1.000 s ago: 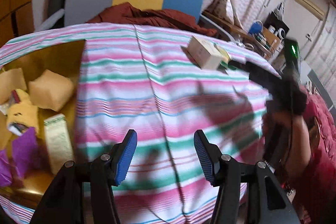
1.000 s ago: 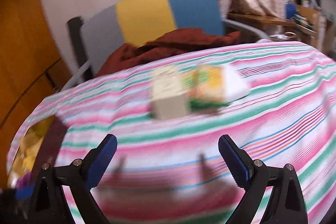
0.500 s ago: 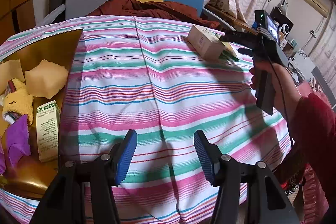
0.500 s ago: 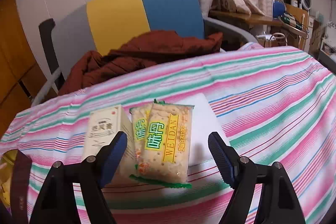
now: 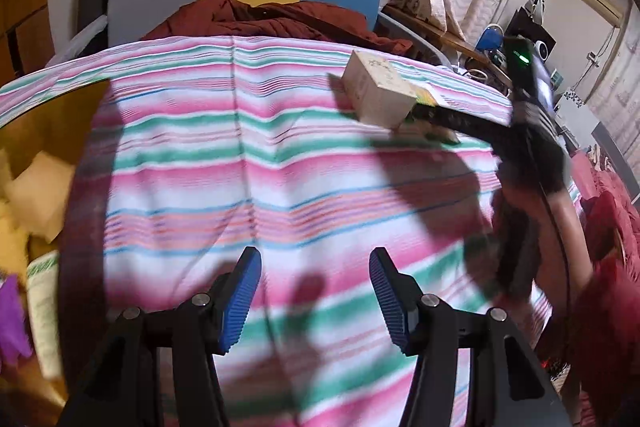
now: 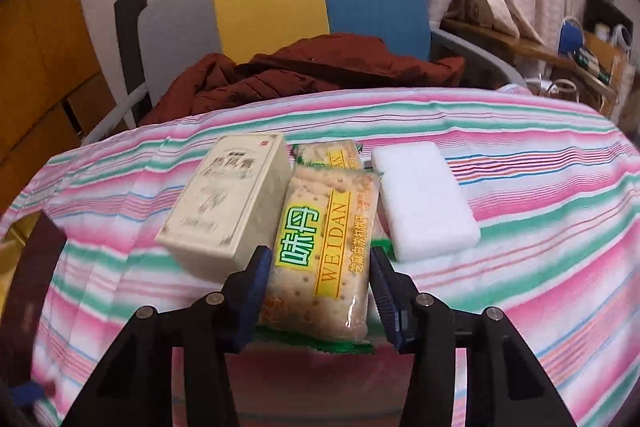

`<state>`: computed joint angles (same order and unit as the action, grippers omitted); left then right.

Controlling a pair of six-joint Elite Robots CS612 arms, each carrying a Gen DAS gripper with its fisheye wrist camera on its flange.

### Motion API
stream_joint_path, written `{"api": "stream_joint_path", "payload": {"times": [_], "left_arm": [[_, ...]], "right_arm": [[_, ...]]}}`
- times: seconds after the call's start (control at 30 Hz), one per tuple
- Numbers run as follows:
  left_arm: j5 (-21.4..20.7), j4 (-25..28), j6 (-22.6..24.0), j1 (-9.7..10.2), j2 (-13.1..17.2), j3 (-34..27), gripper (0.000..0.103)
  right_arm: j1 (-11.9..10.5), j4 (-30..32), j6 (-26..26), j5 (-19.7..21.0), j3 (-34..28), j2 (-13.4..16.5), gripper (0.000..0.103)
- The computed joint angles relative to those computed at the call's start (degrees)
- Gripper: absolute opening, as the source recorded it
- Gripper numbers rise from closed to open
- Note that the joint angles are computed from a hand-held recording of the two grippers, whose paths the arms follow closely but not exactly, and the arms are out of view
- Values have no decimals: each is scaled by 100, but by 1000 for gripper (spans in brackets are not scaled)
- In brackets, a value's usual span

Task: Organize objects
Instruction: 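Grasp the WEIDAN cracker pack with right tool while left tool grasps the cream box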

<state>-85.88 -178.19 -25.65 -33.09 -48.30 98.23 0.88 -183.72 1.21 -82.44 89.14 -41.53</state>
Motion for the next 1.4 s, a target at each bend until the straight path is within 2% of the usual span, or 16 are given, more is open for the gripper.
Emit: {"api": "stream_joint_path", "payload": {"times": [0.07,0.2,0.27,0.4,0.47,0.53,0.6,0.73,0.87,1.0,1.03,1.1,1.13,1.17,1.33,1.4], "left_arm": [[-19,96,70,6,85,-178,57],[-155,388,206,23,297,-658,57],[-61,504,368,-6,410,-913,59],[-71,838,639,-13,678,-1542,65],[-30,965,703,-10,801,-1824,73],[10,1119,664,6,922,-2101,76],[-37,1317,740,9,1034,-2364,78],[298,1825,1093,-62,1253,-2857,78],[454,2191,1005,-53,1442,-3167,78],[824,2063,1039,-72,1548,-3174,78],[892,1881,1106,-77,1554,-3112,76],[946,1502,1270,-77,1550,-2959,67],[892,1442,1315,-66,1545,-2917,58],[821,1408,1339,-51,1537,-2882,54],[623,873,1456,-10,1458,-2578,52],[721,594,1631,-32,1368,-2313,52]], "right_arm": [[-12,-109,179,-141,117,-43,48],[-122,-152,872,-215,352,-106,48],[-156,-281,1099,-225,430,-117,48],[-191,-308,1258,-181,445,-103,48],[-228,-288,1343,-67,422,-80,48],[-246,-368,1413,-40,452,-77,47],[-247,-410,1447,-31,449,-61,47],[-228,-417,1408,-100,424,-39,47],[-236,-434,1423,-74,416,-27,47],[-212,-430,1376,-160,411,-24,47],[-209,-431,1366,-176,409,-23,47],[-205,-421,1357,-188,403,-20,47],[-203,-422,1354,-194,405,-21,47],[-198,-412,1342,-211,400,-20,47],[-181,-384,1283,-286,397,-24,47],[-175,-390,1273,-305,398,-24,47]]}}
